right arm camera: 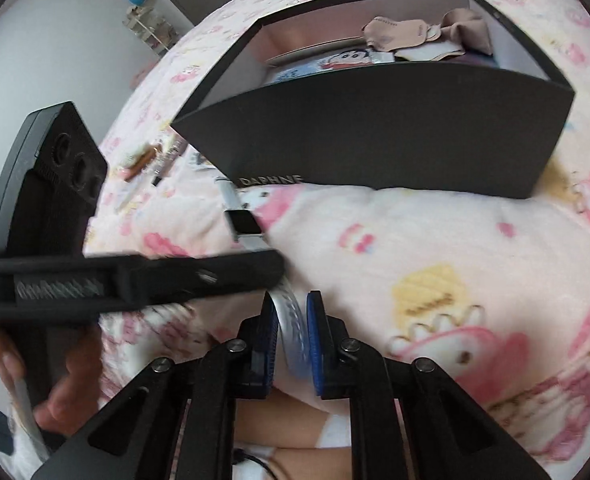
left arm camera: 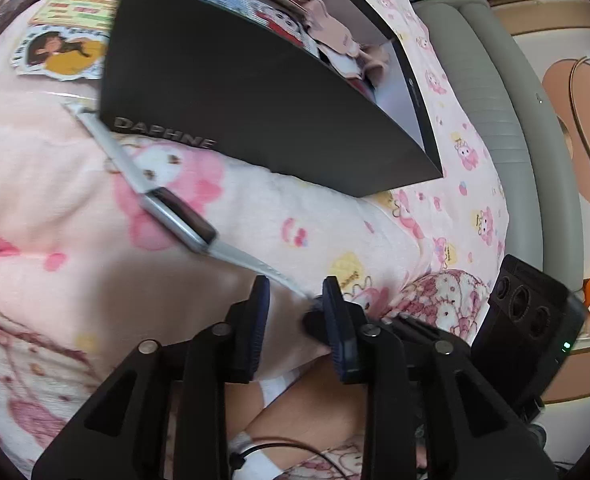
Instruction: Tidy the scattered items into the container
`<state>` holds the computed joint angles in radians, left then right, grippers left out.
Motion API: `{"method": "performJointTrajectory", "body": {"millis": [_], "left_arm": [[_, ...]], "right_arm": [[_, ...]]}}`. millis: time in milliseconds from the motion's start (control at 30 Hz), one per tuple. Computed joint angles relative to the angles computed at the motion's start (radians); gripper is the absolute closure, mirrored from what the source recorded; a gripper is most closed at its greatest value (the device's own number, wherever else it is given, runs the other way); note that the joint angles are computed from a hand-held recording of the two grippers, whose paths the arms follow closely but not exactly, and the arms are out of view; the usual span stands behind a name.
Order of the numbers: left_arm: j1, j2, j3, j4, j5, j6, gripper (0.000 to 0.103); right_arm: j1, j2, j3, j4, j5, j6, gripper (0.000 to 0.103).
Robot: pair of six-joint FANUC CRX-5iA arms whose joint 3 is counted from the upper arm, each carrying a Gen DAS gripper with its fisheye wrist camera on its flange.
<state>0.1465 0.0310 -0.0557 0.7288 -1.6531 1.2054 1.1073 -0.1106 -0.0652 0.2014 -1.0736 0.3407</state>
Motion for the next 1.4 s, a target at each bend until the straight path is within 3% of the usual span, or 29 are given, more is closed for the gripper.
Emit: {"method": "performJointTrajectory", "body": {"millis": [100, 233, 267, 467, 500, 600, 800, 900, 1000, 1067, 1200, 1333, 1400], "left_arm": [[0.035, -0.011, -0.004, -0.016, 0.037, 0.022, 0.074], [0.084, 0.007, -0.003, -0.011, 0.070, 0.074, 0.069], [0.081, -0.004, -0.020, -0.012, 0.125, 0.138, 0.069], [0.051, 0.030, -0.036, 0.009, 0.177, 0.169, 0.069], [0.046, 0.030, -0.040, 0.002, 0.183, 0.172, 0.071], [0.046, 0.007, -0.075, 0.012, 0.200, 0.153, 0.098], [0.051, -0.089, -0.218, 0.149, 0.214, 0.076, 0.100], [0.047, -0.130, -0.239, 0.118, 0.235, 0.065, 0.100], [0.058, -0.126, -0.238, 0.091, 0.227, 0.094, 0.098], [0.079, -0.117, -0.234, 0.086, 0.226, 0.109, 0.091], [0.095, -0.092, -0.188, 0.065, 0.229, 0.153, 0.077], [0.115, -0.092, -0.184, 0.069, 0.236, 0.163, 0.070], [0.119, -0.088, -0.182, 0.067, 0.237, 0.168, 0.066]], "right_arm": [[-0.001, 0.005, 0.004, 0.021, -0.043, 0.008, 0.092], [-0.016, -0.026, -0.014, 0.027, -0.027, 0.020, 0.092], [-0.013, -0.034, -0.023, 0.037, -0.011, 0.014, 0.092], [-0.022, -0.030, -0.024, 0.040, 0.048, -0.018, 0.089], [-0.028, -0.021, -0.017, 0.034, 0.042, -0.024, 0.089], [-0.038, 0.003, -0.002, 0.049, -0.002, -0.047, 0.089], [-0.049, -0.003, -0.019, 0.117, -0.006, -0.103, 0.089], [-0.032, -0.019, -0.038, 0.185, -0.018, -0.158, 0.088], [-0.005, -0.037, -0.067, 0.266, -0.063, -0.247, 0.083], [-0.012, -0.049, -0.082, 0.283, -0.081, -0.266, 0.073], [-0.021, -0.078, -0.109, 0.293, -0.122, -0.333, 0.072], [-0.022, -0.152, -0.183, 0.333, -0.012, -0.405, 0.069], [-0.064, -0.170, -0.181, 0.223, 0.115, -0.318, 0.066]]}}
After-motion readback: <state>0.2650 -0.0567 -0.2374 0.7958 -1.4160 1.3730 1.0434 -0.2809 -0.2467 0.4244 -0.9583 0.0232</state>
